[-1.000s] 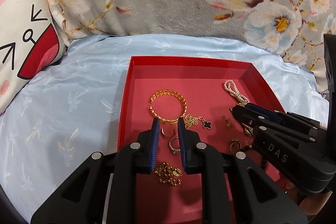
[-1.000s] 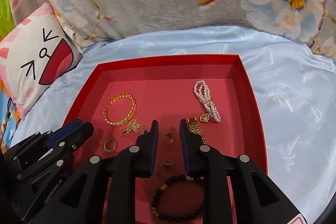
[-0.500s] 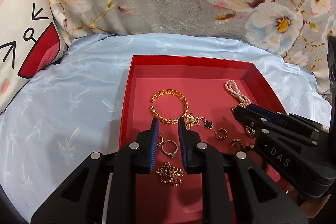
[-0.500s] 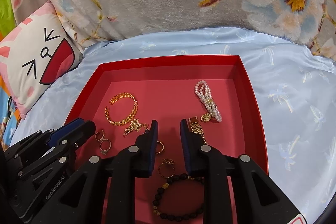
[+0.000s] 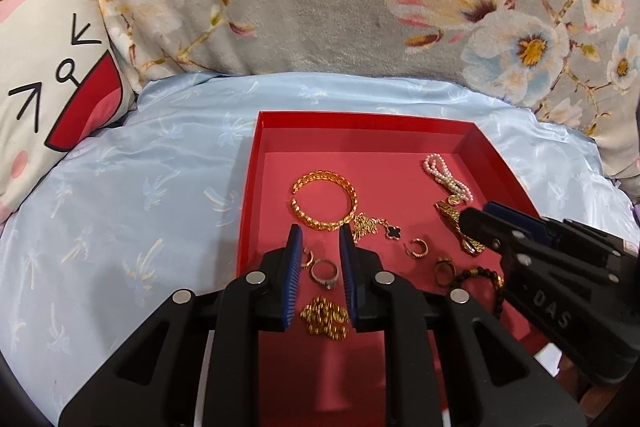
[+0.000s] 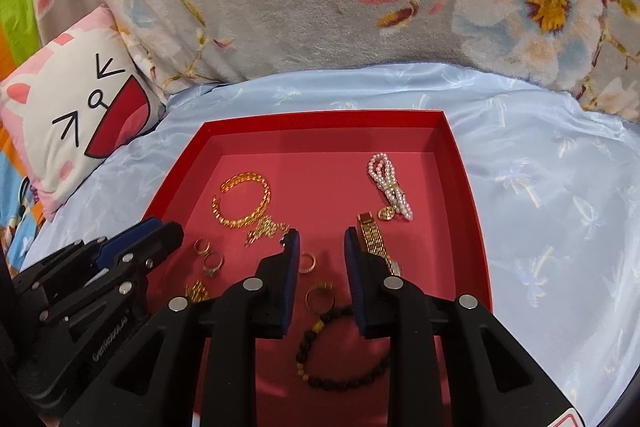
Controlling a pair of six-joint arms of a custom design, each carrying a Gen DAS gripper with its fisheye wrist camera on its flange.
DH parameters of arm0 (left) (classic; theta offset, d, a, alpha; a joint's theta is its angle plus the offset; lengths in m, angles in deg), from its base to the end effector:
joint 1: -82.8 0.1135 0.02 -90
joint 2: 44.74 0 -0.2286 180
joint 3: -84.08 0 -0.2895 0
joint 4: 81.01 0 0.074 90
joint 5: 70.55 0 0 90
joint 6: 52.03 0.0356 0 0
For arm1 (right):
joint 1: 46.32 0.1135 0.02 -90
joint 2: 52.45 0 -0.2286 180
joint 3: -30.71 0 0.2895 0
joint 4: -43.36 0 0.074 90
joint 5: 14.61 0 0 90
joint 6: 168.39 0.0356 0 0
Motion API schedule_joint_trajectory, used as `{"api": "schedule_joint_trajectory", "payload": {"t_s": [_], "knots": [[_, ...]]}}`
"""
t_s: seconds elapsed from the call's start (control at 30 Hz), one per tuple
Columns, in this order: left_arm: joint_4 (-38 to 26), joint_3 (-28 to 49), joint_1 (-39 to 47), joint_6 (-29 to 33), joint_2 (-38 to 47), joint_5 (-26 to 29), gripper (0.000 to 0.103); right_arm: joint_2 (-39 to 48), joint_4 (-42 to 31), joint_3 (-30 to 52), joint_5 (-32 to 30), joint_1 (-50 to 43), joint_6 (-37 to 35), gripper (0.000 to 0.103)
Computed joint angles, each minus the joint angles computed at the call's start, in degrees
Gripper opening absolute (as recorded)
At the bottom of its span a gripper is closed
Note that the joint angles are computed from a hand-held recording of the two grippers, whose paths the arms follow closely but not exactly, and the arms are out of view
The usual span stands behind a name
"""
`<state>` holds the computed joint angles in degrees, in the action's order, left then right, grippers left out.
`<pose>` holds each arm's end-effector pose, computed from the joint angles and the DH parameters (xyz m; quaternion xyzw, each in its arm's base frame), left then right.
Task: Organize jewelry
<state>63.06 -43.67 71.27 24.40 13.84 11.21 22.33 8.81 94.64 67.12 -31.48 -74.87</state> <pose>0.2650 -0.0489 0.2032 -0.0453 0.9114 -0.0236 0.4082 0.3090 0.0872 0.2018 -0.1182 0.9156 0.1262 0.3630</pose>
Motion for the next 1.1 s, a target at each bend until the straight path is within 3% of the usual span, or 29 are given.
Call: {"api": "schedule_joint_trajectory", "payload": {"t_s": [0.27, 0.5, 0.6, 0.73, 1.1], "knots": [[-6.1, -9.0, -6.7, -0.9, -19.8, -7.1, 0.021, -22.6, -2.8, -14.0, 4.8, 2.8, -0.7, 0.035], [-15.4, -13.5, -15.8, -7.2, -31.8, -13.7, 0.021, -38.6, -10.3, -22.8, 3.3, 0.9, 0.5, 0.035], [-18.5, -15.2, -20.2, -11.4, -33.8, -17.4, 0.021, -44.6, -13.1, -26.9, 2.6, -0.6, 0.5, 0.035], [-20.1, -17.0, -21.9, -15.2, -33.6, -18.1, 0.021, -48.1, -14.8, -30.4, 1.2, -2.2, 0.4, 0.035], [-19.9, -16.6, -23.4, -16.7, -30.2, -18.6, 0.024, -50.5, -15.5, -32.5, 7.0, 5.2, 2.5, 0.038]]}}
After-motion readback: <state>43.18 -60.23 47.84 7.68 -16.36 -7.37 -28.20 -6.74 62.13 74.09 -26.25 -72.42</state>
